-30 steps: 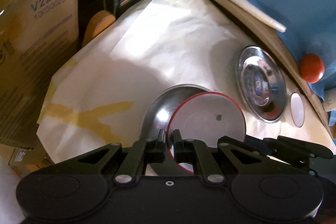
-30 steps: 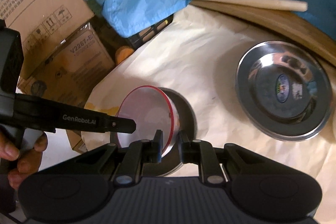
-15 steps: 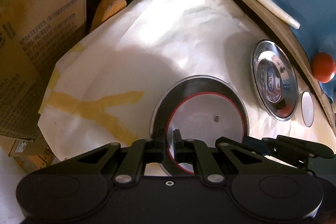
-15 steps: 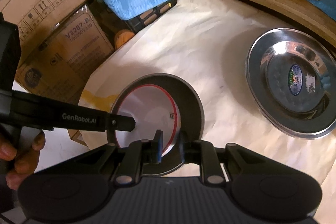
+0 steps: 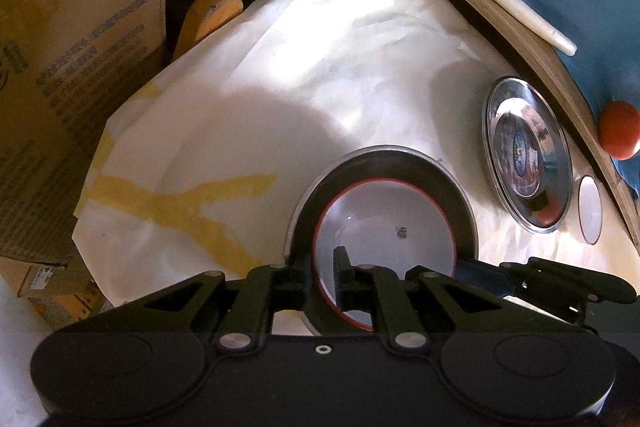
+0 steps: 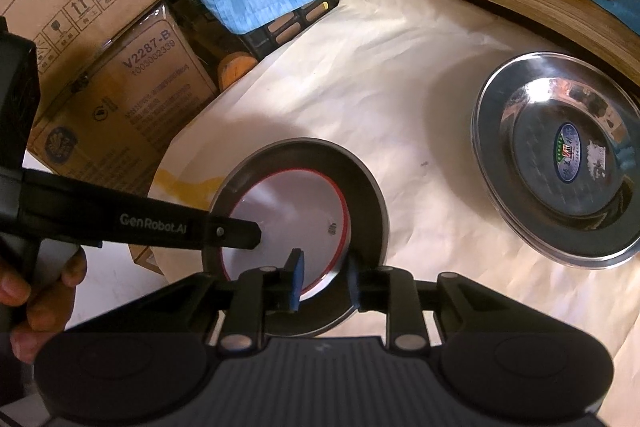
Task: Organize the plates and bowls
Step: 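Lower the white bowl into the dark metal bowl and open both tools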
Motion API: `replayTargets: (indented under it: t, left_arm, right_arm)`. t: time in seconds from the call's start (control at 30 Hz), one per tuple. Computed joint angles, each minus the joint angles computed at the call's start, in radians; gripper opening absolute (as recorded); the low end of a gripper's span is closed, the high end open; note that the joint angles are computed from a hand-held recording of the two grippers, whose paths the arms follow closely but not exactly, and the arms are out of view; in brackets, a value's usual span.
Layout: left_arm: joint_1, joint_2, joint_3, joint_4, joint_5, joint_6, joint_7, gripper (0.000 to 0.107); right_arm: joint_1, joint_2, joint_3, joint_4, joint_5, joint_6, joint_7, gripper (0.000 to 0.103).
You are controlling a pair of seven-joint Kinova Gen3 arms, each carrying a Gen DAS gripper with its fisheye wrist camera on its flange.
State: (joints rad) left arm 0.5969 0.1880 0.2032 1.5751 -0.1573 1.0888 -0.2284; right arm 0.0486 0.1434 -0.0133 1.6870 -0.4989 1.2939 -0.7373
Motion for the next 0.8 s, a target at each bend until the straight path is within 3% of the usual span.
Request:
replayTargets:
  t: [0.27, 0.47, 0.57, 0.67, 0.7, 0.8]
  left_arm:
    - [0.007, -0.005, 0.002, -0.001, -0.011, 0.007, 0.017, 0.013]
    - [0.021, 0.001, 0.006, -0.018, -0.039, 0.026, 0.025, 0.019]
    - [0.034, 0.005, 0.005, -0.035, -0.063, 0.043, 0.034, 0.026]
    - [0.053, 0.009, 0.006, -0.058, -0.095, 0.064, 0.045, 0.036]
    - [0.061, 0.013, 0.007, -0.070, -0.111, 0.078, 0.050, 0.038]
    - [0.084, 0.030, 0.005, -0.108, -0.150, 0.114, 0.061, 0.043]
  right_arm:
    - [0.006, -0.011, 0.004, 0.009, -0.008, 0.000, 0.013, 0.030]
    - [0.016, -0.023, 0.011, 0.013, -0.024, 0.009, 0.032, 0.038]
    - [0.025, -0.032, 0.018, 0.016, -0.043, 0.012, 0.055, 0.047]
    - [0.055, -0.043, 0.023, 0.020, -0.084, 0.025, 0.104, 0.067]
    - [0.051, -0.058, 0.034, 0.026, -0.084, 0.011, 0.110, 0.079]
    - [0.057, -0.084, 0.051, 0.033, -0.082, -0.021, 0.111, 0.083]
